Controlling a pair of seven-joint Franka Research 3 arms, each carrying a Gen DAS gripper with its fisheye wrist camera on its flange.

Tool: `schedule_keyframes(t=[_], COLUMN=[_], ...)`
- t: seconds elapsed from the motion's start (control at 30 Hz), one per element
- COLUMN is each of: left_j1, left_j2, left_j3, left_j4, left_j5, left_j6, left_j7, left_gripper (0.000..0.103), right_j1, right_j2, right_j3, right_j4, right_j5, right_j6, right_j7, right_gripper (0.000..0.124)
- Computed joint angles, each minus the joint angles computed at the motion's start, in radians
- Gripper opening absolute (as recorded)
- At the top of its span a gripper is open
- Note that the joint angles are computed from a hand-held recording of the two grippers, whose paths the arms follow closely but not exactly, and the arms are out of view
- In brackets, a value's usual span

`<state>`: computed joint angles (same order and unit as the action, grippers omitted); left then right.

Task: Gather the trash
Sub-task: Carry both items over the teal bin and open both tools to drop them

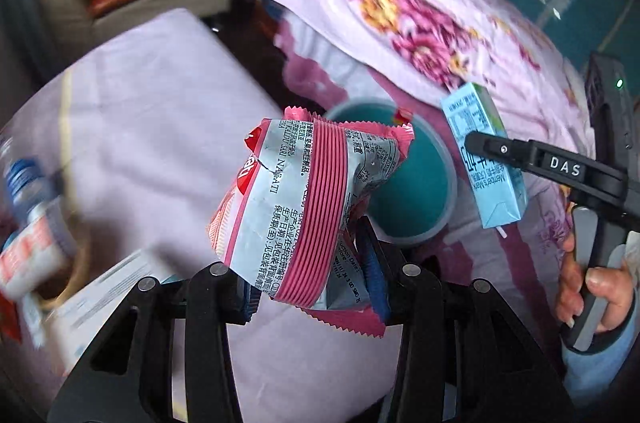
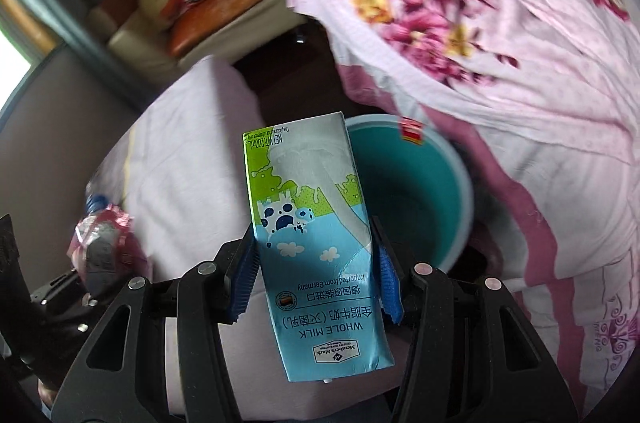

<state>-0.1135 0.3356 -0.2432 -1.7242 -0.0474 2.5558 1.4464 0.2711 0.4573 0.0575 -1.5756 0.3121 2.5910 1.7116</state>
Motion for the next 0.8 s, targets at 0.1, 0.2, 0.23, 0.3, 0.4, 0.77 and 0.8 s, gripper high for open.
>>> schedule_keyframes(t=[0.1, 0.2, 0.23, 0.3, 0.4, 0.77, 0.8], left_j1=[-0.035, -0.063, -0.071, -0.083, -0.099, -0.086, -0.078], left_j2=[0.107, 0.201, 0.229, 0.278, 0.32, 0.269, 0.253], left_j3=[-0.002, -0.001, -0.002, -0.002, 0.006, 0.017, 0.015], left_j4=[0.137, 0.27, 0.308, 0.373, 0.429, 0.351, 0.327], left_j5=[0.044, 0.076, 0.081, 0.089, 0.102, 0.123, 0.119], left_j6=[-0.072, -0.144, -0.164, -0.197, -0.225, -0.182, -0.174], left_j7=[0.005, 0.007, 0.008, 0.01, -0.001, -0.037, -0.039], left_gripper=[0.043, 0.043, 0.044, 0.045, 0.059, 0.082, 0.082], right_j1=[-0.019, -0.038, -0.042, -0.049, -0.06, -0.063, -0.059], right_j2=[0.03, 0.05, 0.057, 0.07, 0.086, 0.146, 0.148], right_j3=[-0.009, -0.009, -0.01, -0.015, -0.016, -0.009, -0.01], right_j4=[0.018, 0.03, 0.037, 0.05, 0.07, 0.142, 0.147], right_j5=[0.012, 0.027, 0.028, 0.027, 0.029, 0.027, 0.023], right_j6=[-0.008, -0.018, -0.022, -0.031, -0.047, -0.104, -0.109], right_j7=[0.01, 0.011, 0.012, 0.017, 0.016, 0.017, 0.019], right_gripper=[0.049, 0.049, 0.049, 0.049, 0.049, 0.049, 0.05])
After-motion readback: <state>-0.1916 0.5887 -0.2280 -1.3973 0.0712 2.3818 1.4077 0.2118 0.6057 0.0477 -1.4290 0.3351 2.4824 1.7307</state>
